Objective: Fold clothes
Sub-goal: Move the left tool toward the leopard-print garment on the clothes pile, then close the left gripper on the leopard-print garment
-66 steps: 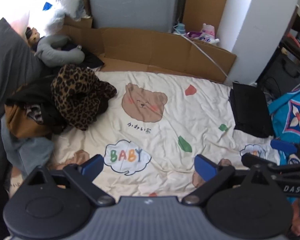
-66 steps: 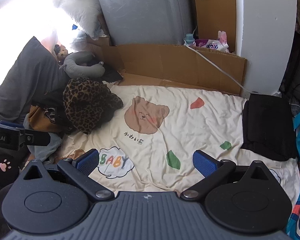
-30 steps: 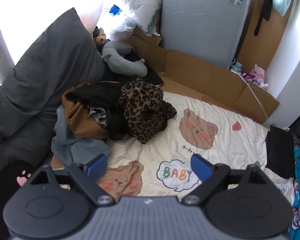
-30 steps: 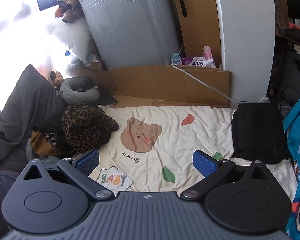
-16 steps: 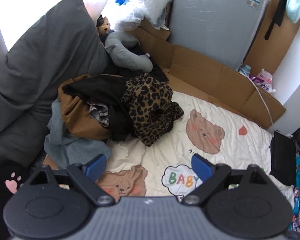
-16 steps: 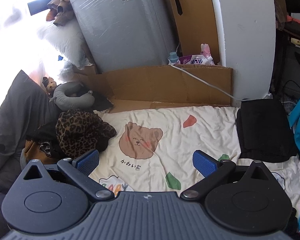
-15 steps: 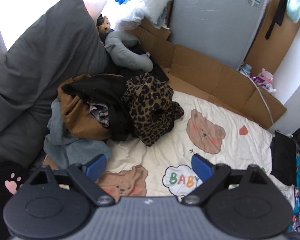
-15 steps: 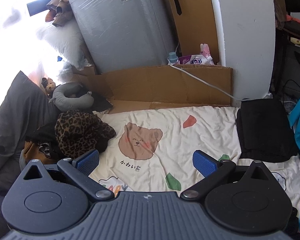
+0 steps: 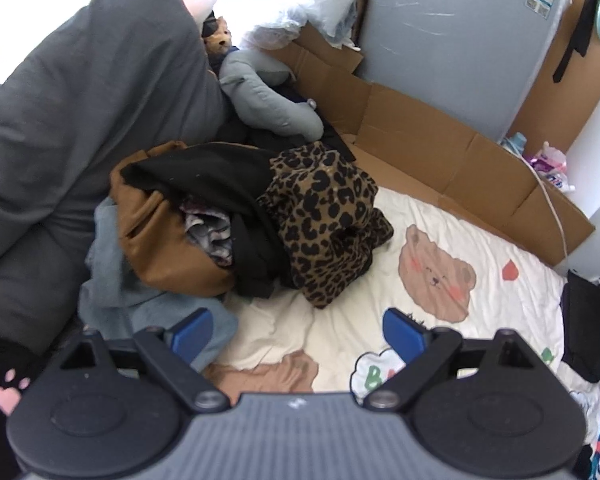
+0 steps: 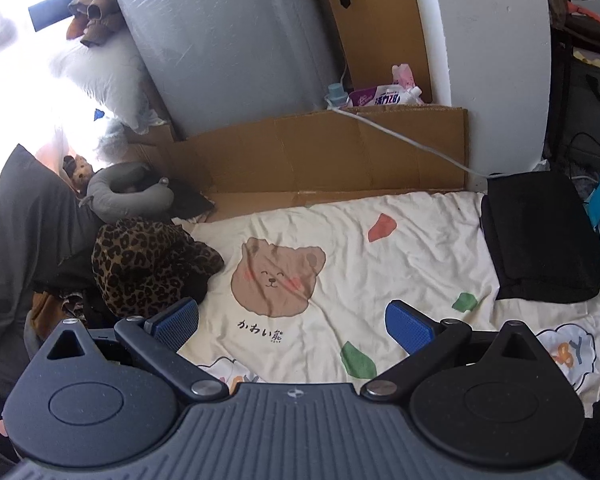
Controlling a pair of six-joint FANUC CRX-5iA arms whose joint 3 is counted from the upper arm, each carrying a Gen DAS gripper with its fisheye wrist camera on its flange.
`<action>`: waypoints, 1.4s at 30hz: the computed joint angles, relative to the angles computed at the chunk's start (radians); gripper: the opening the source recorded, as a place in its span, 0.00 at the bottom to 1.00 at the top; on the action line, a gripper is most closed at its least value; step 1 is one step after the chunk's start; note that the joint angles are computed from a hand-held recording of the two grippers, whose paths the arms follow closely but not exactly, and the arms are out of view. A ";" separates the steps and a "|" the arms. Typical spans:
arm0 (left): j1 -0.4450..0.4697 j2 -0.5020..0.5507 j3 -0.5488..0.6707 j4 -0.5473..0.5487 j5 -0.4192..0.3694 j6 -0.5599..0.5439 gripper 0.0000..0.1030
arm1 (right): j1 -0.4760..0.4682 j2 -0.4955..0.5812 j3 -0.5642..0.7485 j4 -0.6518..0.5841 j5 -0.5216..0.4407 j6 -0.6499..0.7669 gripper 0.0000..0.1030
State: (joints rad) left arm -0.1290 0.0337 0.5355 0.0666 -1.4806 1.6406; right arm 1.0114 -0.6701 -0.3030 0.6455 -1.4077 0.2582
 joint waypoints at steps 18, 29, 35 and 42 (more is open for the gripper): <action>-0.017 0.175 -0.026 0.062 0.193 -0.027 0.85 | -0.031 -0.005 -0.138 -0.018 0.133 -0.213 0.94; -0.110 0.356 0.156 -0.092 0.110 0.094 0.90 | -0.136 0.040 -0.122 -0.124 0.171 -0.232 0.94; -0.144 0.415 0.199 -0.175 0.130 0.167 0.90 | -0.152 0.039 -0.125 -0.128 0.211 -0.190 0.94; -0.170 0.456 0.257 -0.235 0.094 0.215 0.45 | -0.166 0.031 -0.142 -0.168 0.223 -0.199 0.94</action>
